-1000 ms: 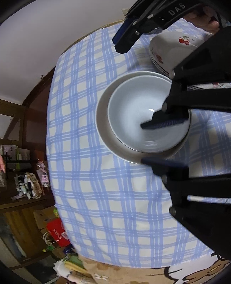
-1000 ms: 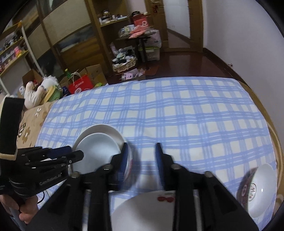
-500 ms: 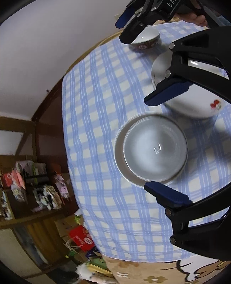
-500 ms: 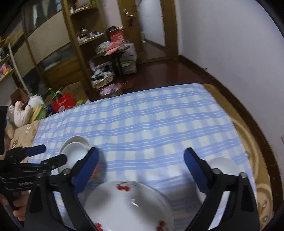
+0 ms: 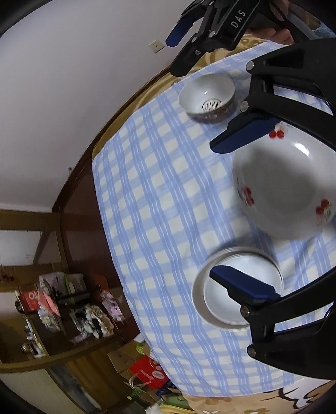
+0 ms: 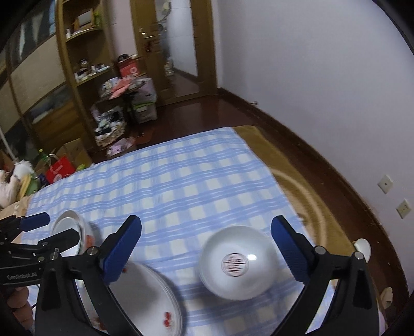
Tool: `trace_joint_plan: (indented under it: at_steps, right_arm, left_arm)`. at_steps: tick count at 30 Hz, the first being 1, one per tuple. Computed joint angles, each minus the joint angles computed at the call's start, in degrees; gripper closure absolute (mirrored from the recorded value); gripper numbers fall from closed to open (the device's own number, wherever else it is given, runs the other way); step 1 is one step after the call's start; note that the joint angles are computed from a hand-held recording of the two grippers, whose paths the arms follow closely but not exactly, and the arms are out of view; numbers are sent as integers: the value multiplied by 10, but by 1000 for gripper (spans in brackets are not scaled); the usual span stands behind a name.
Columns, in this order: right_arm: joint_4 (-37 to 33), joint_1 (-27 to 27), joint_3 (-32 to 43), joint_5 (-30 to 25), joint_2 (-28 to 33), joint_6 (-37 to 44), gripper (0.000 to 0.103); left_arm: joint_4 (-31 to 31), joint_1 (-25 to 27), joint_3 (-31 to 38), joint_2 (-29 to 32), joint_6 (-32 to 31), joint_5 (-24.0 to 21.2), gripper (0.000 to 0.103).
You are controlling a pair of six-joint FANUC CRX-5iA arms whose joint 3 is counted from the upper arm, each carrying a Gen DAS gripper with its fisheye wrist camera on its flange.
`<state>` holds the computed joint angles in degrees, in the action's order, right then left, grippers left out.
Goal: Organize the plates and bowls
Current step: 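Move both tools to a white bowl with red emblem and close on its rim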
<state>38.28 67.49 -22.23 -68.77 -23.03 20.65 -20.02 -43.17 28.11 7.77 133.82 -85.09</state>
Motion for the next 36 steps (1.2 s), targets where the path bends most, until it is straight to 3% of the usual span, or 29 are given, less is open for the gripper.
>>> trace_joint_plan:
  at_steps: [14,22,31,36]
  right_arm:
    - [-27,-61,-25,-4,-20,6,0]
    - [-47,-91,-38,1,-15,12,0]
    - [-92,-125,-38,13,-2,26,0]
    - [-111,-140,-35,6,9,37,7]
  left_arm:
    - [23,-11,69,86,-19,31,16]
    - [35,-9,101,131,-28,19,16]
    - [66,1,83,146,-35,50,16]
    - [81,0,84,156,-50,68,16]
